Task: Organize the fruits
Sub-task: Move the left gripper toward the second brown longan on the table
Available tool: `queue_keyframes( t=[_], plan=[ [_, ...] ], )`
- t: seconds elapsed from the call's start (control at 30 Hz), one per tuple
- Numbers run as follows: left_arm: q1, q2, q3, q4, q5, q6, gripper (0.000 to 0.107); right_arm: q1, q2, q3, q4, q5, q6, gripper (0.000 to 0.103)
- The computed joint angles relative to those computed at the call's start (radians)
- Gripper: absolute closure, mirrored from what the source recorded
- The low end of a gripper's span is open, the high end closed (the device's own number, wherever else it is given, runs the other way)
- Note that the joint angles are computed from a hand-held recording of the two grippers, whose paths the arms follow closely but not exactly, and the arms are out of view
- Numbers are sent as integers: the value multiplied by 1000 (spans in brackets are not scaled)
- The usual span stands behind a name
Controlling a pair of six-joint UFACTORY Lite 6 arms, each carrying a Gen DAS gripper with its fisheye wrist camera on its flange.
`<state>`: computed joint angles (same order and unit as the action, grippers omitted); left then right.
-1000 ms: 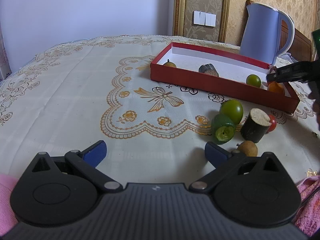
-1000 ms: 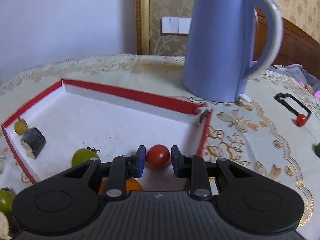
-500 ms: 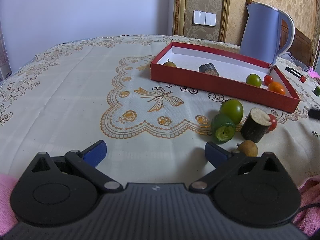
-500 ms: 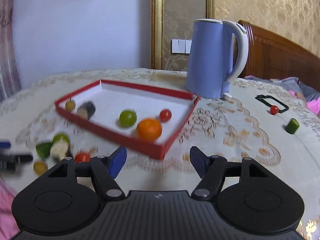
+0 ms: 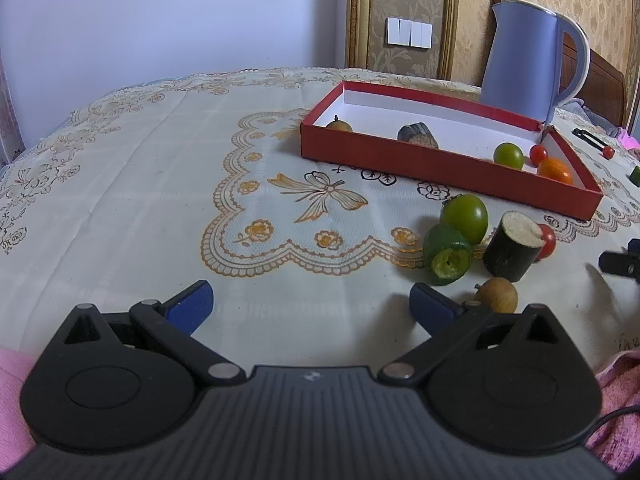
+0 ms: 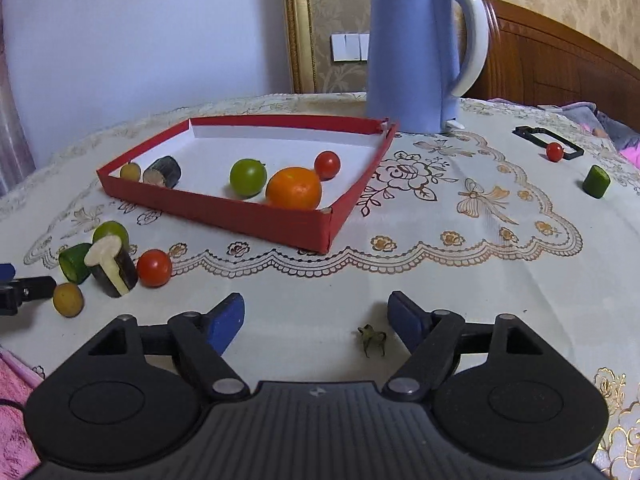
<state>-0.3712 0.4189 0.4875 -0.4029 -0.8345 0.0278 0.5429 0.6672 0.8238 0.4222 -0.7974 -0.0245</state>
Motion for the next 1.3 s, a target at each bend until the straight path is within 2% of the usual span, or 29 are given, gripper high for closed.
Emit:
queue_keyframes(
  t=[0.1, 0.17, 0.27, 0.67, 0.9, 1.3],
  plan=[
    [-1, -3, 2, -7, 6, 3, 4, 22, 19, 43, 53, 46, -98, 12],
    [-21, -7, 7, -53, 14, 35, 4, 13, 14, 38, 24, 53, -82, 9],
    [-59, -19, 1, -117, 6, 78, 4, 11, 15, 38, 18, 52, -81, 9],
    [-208, -123, -76, -160, -68, 97, 4, 12, 13, 36, 19, 51, -81, 9],
    [-244, -90, -43, -175, -67, 137, 4, 13, 12, 34, 18, 50, -79, 9],
    [-302, -43, -10, -228, -122, 197, 4, 12, 8, 30, 12, 48, -70, 9]
  ],
)
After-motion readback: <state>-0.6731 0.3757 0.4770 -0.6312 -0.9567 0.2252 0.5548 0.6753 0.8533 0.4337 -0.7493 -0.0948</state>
